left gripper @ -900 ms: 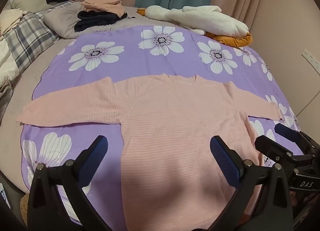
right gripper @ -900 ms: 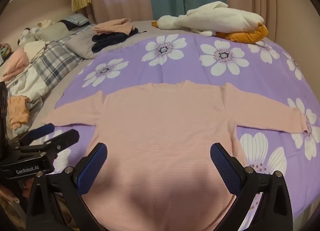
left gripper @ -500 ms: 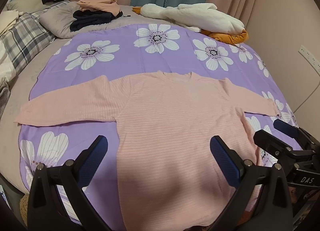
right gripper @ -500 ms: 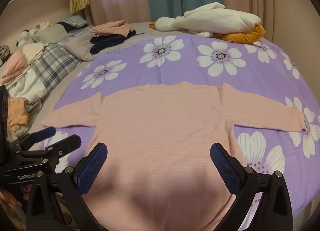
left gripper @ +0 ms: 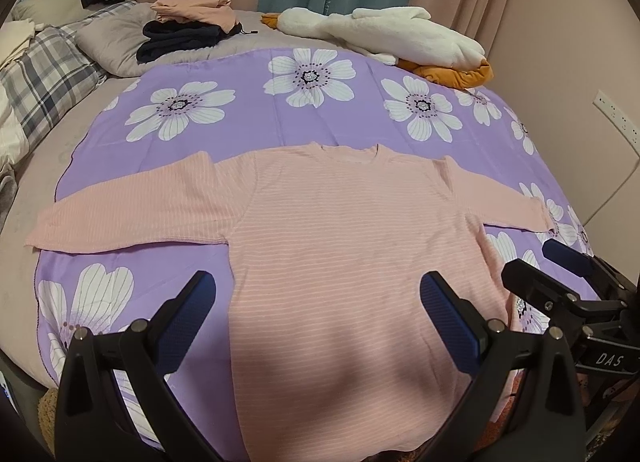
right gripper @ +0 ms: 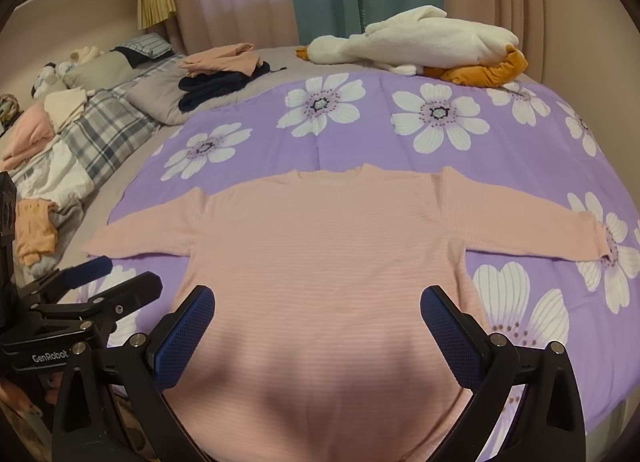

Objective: Fold small clothes

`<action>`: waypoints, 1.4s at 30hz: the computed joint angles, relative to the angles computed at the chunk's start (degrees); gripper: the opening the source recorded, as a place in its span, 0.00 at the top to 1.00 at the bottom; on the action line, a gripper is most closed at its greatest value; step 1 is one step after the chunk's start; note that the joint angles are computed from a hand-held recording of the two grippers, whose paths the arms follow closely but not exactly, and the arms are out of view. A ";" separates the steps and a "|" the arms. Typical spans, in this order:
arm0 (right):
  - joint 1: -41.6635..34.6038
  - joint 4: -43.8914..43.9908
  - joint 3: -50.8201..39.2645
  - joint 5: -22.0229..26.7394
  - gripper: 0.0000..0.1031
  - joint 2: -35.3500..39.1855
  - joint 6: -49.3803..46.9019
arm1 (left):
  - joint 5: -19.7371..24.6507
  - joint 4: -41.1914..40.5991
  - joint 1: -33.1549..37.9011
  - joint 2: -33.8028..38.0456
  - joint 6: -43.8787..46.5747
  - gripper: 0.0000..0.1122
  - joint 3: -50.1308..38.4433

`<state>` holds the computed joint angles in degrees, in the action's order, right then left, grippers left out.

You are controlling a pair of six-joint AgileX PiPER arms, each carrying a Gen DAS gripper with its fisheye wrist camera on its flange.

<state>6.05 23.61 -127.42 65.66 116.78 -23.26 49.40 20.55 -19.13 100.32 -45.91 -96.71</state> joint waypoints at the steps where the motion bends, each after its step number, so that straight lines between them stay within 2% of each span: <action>1: -0.01 0.01 0.02 -0.02 0.01 -0.02 -0.01 | 0.86 -0.11 0.07 0.17 0.44 0.09 -0.43; 3: -0.03 0.02 -0.10 0.01 0.01 0.03 -0.05 | 1.16 -0.79 0.27 0.00 0.78 0.09 -0.44; 4: -0.02 0.01 -0.17 -0.02 0.01 0.06 0.03 | 3.46 -1.43 0.51 0.62 2.06 0.09 -1.89; 8: 0.00 -0.16 0.44 -0.69 0.01 -0.23 0.07 | 3.63 -1.73 0.55 0.35 2.19 0.09 -1.92; 12: 0.14 -0.60 3.97 -2.94 0.01 -2.39 0.25 | 3.06 -1.78 0.66 -0.50 2.40 0.09 -1.08; 19: -0.25 -2.79 9.51 -8.07 0.01 -6.83 1.46 | -2.33 0.85 0.44 -3.49 0.35 0.09 4.01; 25: -1.13 -3.52 15.35 -11.92 0.01 -12.06 1.85 | -4.95 1.32 -0.03 -6.02 -0.48 0.09 7.11; 32: -0.60 -0.13 20.25 -12.75 0.01 -16.65 -1.71 | -4.43 0.36 -0.50 -8.93 -0.78 0.09 9.36; 36: -1.18 6.39 20.75 -9.57 0.01 -17.51 -5.92 | -4.54 1.60 -1.22 -10.75 -2.47 0.09 10.97; 38: -0.39 6.46 22.53 -10.90 0.01 -18.70 -7.18 | -3.98 1.53 -1.34 -11.20 -2.50 0.09 11.21; 42: 1.90 0.69 24.21 -15.20 0.01 -19.39 -5.00 | -3.85 0.80 -1.21 -11.88 -2.31 0.09 11.68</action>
